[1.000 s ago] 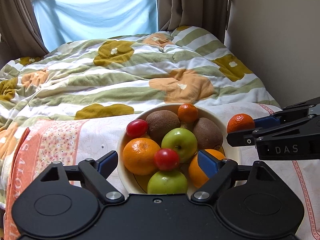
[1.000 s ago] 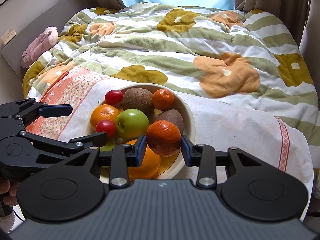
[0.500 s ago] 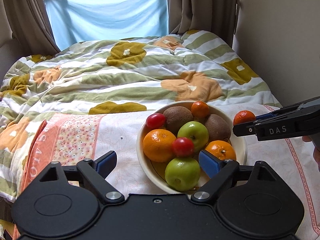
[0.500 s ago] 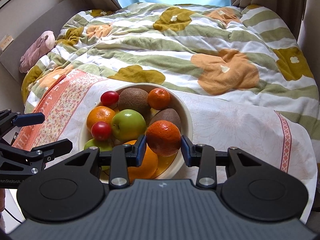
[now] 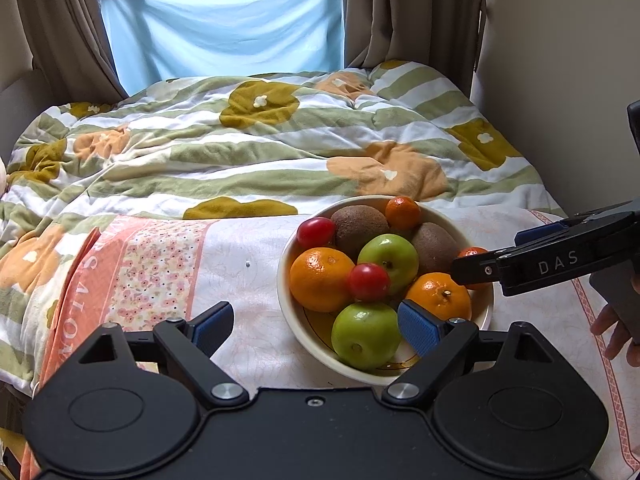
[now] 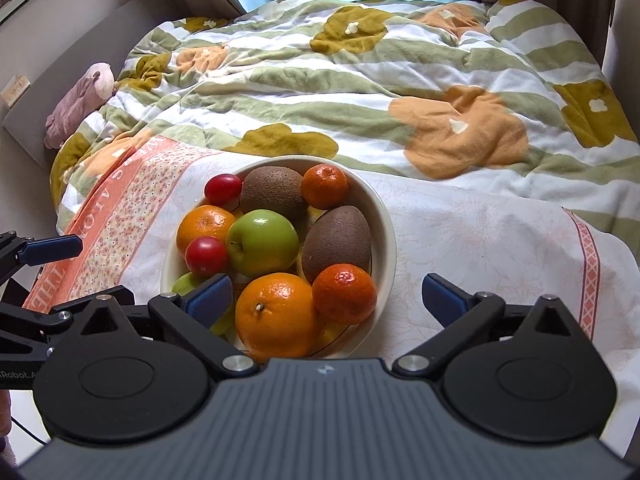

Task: Organize fruits

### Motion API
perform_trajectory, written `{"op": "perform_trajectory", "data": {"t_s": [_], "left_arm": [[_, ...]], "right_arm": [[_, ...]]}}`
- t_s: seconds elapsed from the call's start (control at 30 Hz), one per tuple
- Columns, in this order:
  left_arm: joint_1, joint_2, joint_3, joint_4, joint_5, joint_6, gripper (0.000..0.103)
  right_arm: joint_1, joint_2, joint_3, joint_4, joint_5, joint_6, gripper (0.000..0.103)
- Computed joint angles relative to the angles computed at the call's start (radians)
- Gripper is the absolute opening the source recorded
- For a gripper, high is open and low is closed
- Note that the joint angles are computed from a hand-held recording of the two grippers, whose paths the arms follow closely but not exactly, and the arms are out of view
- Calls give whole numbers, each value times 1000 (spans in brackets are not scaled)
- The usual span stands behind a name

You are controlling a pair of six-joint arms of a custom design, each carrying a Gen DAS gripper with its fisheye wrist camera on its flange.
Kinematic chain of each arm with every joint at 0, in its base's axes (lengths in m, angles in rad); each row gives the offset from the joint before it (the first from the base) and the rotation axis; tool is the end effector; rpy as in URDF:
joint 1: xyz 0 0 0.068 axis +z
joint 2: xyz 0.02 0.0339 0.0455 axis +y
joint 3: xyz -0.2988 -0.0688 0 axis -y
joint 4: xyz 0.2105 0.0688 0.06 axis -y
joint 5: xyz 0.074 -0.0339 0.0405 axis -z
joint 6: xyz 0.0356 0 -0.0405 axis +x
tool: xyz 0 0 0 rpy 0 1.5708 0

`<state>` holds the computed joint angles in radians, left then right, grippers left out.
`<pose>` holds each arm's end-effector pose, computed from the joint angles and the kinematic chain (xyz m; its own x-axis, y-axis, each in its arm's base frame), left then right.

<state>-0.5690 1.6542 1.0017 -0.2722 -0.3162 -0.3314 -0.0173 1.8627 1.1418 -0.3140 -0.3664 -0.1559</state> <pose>0.2701 -0.1596 0.2450 -0.7513 0.1135 -0.6501 0.1162 0.9925 0.0389 0.3586 0.0066 0.2136 -0.8234 -0.1307 -0.5522 -0.2982 0.9276 0.2250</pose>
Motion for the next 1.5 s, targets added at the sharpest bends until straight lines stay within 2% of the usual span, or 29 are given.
{"op": "perform_trajectory", "data": {"t_s": [0.23,0.53,0.63,0.77,1.0,1.23,1.5], "left_arm": [[-11,-48,-8,-6,-14,16,92],[-43,-256,-43,-53,-36,49,92],[-73,-329,-48,-89,-65,55,100],[-130,-435,-64,-126,-121,60,103],[-212,-574,-57,-278,-241,8,103],[-300,-671,-55,-428,-306,-76,103],[-429,-706,-67,-556,-381,-206,103]], "right_arm": [[14,-94,-46,17,20,18,103],[76,-402,-136,-43,127,118,103],[115,-503,-149,-93,186,174,103],[196,-644,-157,-181,300,259,103],[430,-833,-148,-375,583,442,103],[765,-881,-131,-597,885,719,103],[1012,-882,-139,-786,1025,1026,103]]}}
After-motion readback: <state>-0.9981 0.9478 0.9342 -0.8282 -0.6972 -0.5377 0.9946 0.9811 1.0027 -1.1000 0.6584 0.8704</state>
